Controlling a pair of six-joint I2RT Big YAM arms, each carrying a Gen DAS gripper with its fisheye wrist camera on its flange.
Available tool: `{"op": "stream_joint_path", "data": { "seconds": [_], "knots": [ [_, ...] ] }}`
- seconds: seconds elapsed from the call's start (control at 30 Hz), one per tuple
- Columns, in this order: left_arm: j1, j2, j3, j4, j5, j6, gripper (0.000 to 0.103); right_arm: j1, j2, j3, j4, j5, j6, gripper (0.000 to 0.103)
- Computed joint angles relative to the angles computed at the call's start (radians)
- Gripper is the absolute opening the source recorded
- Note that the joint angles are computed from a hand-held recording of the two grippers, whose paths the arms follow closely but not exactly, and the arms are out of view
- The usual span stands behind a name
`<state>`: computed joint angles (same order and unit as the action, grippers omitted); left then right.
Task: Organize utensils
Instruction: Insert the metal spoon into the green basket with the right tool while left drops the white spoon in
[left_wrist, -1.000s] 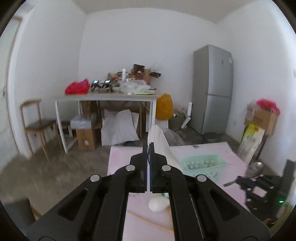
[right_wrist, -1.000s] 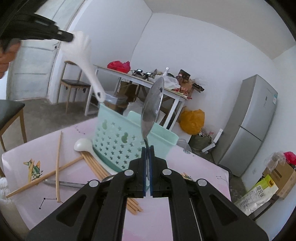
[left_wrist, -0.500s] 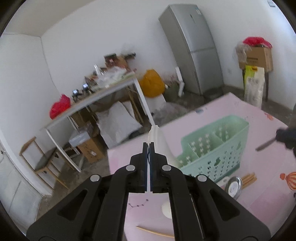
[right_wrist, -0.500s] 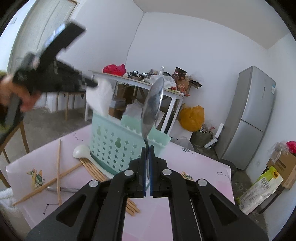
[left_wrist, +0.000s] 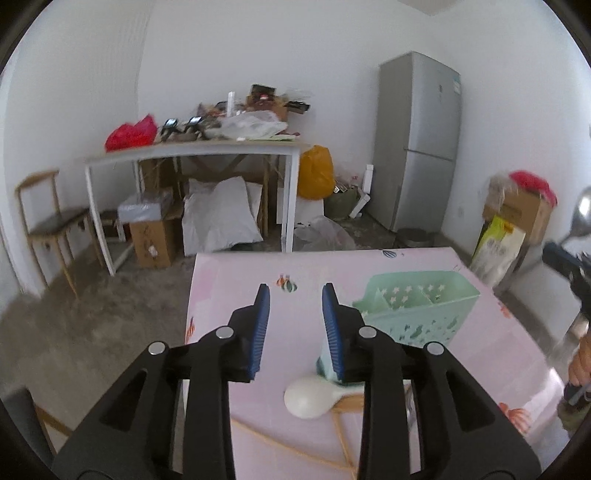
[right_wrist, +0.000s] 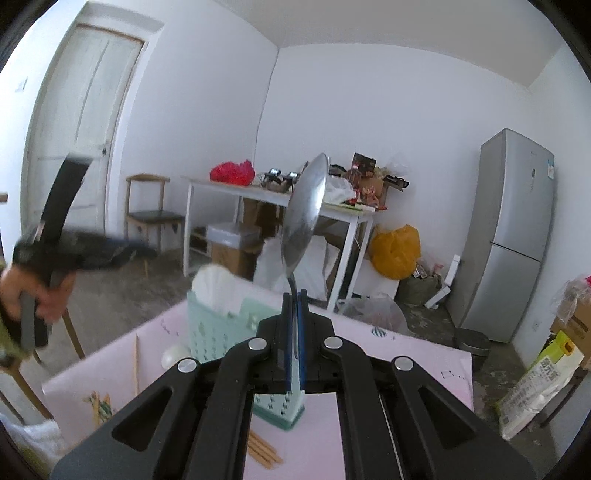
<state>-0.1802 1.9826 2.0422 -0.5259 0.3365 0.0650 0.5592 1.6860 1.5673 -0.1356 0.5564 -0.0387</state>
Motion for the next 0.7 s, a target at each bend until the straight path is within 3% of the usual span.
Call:
{"op": "stream_joint_path", "data": {
  "seconds": [0.2, 0.3, 0.7],
  "knots": [
    [0.045, -0.070, -0.173, 0.019, 0.049, -0.055, 0.036, -0.023, 0.006, 0.052, 0.014, -0.052, 0.015, 0.002],
    [0.062, -0.082, -0.236, 0.012, 0.054, -0.080, 0.038, -0.034, 0.036, 0.101, -0.019, -0.060, 0.013, 0.002],
    [0.085, -0.087, -0.320, -0.001, 0.112, -0.124, 0.039, -0.082, 0.194, 0.303, -0.339, -0.088, 0.117, 0.002]
  ]
}}
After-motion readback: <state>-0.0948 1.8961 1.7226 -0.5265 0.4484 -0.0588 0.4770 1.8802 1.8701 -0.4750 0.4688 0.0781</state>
